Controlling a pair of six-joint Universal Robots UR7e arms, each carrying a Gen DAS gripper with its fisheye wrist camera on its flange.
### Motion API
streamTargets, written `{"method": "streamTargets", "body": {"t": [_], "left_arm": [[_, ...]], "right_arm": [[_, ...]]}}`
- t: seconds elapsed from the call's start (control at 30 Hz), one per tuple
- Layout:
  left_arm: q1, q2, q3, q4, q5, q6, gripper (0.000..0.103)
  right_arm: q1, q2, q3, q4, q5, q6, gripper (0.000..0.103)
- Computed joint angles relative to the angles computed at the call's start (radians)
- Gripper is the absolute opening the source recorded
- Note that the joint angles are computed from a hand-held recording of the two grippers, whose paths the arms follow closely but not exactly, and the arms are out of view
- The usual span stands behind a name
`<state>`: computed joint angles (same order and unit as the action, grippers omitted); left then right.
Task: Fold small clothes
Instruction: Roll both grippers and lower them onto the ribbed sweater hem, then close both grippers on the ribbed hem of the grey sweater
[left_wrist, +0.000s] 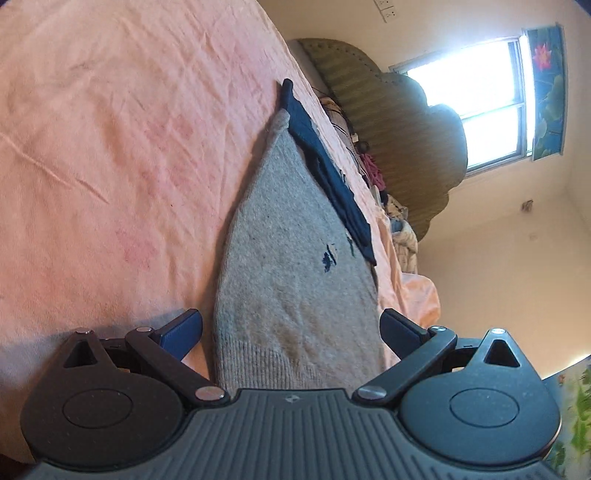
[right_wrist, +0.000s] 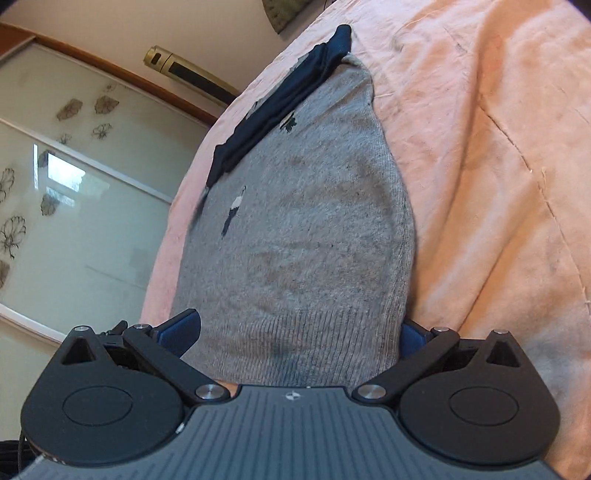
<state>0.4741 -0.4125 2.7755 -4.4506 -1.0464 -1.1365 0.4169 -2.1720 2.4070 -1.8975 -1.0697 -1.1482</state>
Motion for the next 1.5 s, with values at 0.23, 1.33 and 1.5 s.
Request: {"method": "streamTargets", "body": {"t": [0.23, 1.33, 1.5], "left_arm": [[0.007, -0.064, 0.032, 0.061, 0.012, -0.034, 0.103], [0.051, -0.397, -0.097, 0.708, -0.132, 0.178, 0.005], [0.076, -0.476, -0.150, 0.678, -0.118, 0.296, 0.005]], "right_arm": [[-0.065, -0.014, -0.009, 0.069, 0.064, -0.062, 0.103], [-0.072, -0.017, -0.019, 0.084, 0.080, -0.094, 0.015], [0.003, 0.039, -0.095, 0.170, 0.175, -0.066, 0.015]]}}
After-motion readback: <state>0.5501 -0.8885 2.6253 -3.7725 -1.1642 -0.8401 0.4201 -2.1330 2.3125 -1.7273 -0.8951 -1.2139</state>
